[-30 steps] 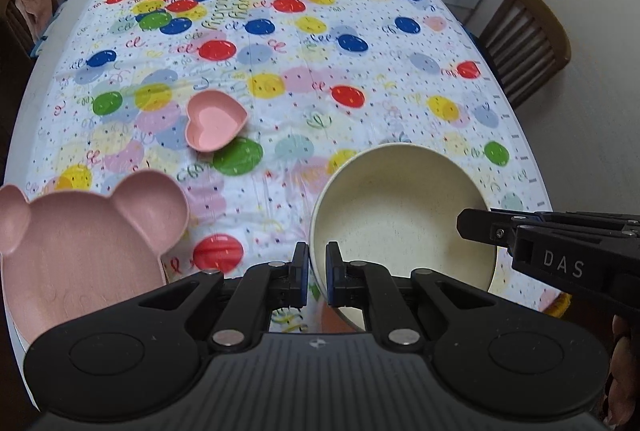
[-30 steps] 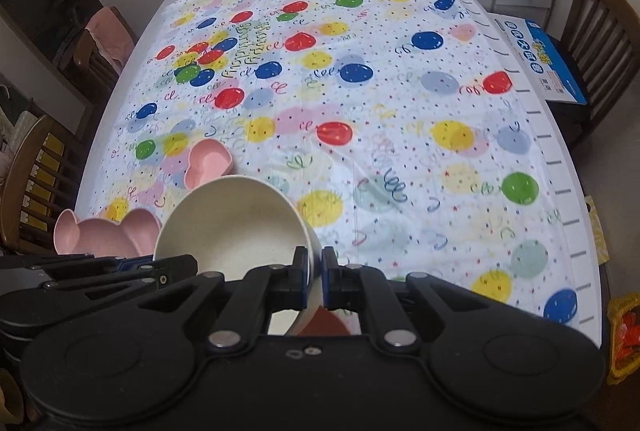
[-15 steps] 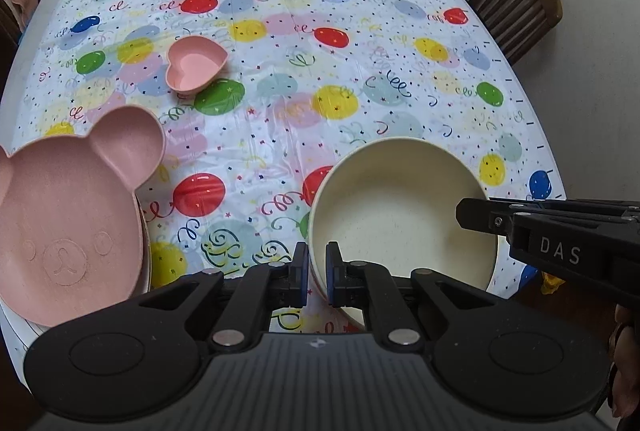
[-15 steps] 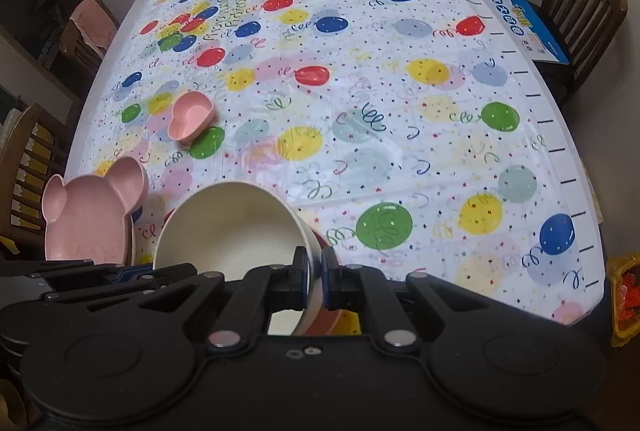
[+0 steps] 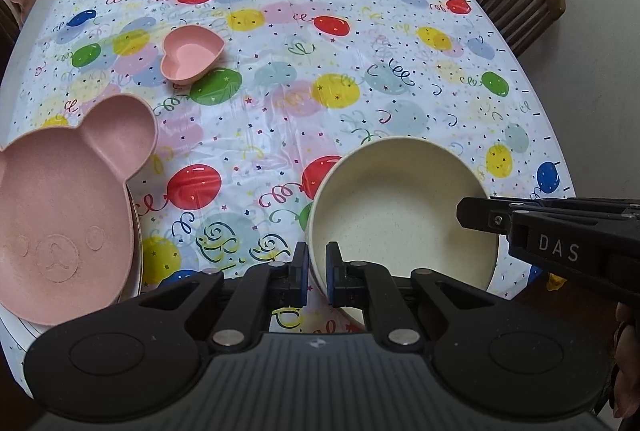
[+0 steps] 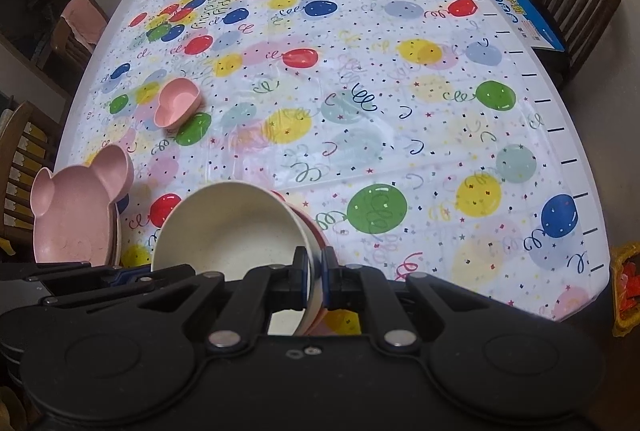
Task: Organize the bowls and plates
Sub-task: 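Lower the cream bowl onto the pink bowl and open both grippers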
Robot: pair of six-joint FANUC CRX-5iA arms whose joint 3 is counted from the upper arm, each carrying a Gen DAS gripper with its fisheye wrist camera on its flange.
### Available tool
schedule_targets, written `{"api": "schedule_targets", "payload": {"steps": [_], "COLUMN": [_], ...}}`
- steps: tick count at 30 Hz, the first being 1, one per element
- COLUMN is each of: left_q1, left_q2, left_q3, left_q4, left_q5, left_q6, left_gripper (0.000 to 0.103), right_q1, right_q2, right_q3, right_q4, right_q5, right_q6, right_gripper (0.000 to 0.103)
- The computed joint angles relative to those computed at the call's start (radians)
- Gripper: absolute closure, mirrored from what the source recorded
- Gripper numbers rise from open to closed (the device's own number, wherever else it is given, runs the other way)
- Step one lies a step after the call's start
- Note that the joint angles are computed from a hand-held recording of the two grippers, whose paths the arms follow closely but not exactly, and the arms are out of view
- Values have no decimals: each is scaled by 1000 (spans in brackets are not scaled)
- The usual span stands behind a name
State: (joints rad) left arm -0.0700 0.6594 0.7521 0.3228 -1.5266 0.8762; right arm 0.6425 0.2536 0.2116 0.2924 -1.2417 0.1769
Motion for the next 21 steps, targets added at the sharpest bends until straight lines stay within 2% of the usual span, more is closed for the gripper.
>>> {"api": "schedule_targets", "payload": {"steps": [10, 18, 21], "left_q1": [6, 23, 29], "left_q2": [3, 2, -6], "left_q3": [12, 35, 37], "left_q4": [12, 57, 61], "left_q5": [-1, -6, 19], "left_q6": [-5, -32, -35], "left_gripper": [95, 94, 94], "right_q1": [-6, -3, -1], "right_q2": [3, 12, 18], "right_q3": [7, 42, 60], "right_q4": [-4, 15, 34], "right_q5": [-5, -23, -22], "right_q6": [8, 44, 58], "right_gripper": [84, 78, 74]}}
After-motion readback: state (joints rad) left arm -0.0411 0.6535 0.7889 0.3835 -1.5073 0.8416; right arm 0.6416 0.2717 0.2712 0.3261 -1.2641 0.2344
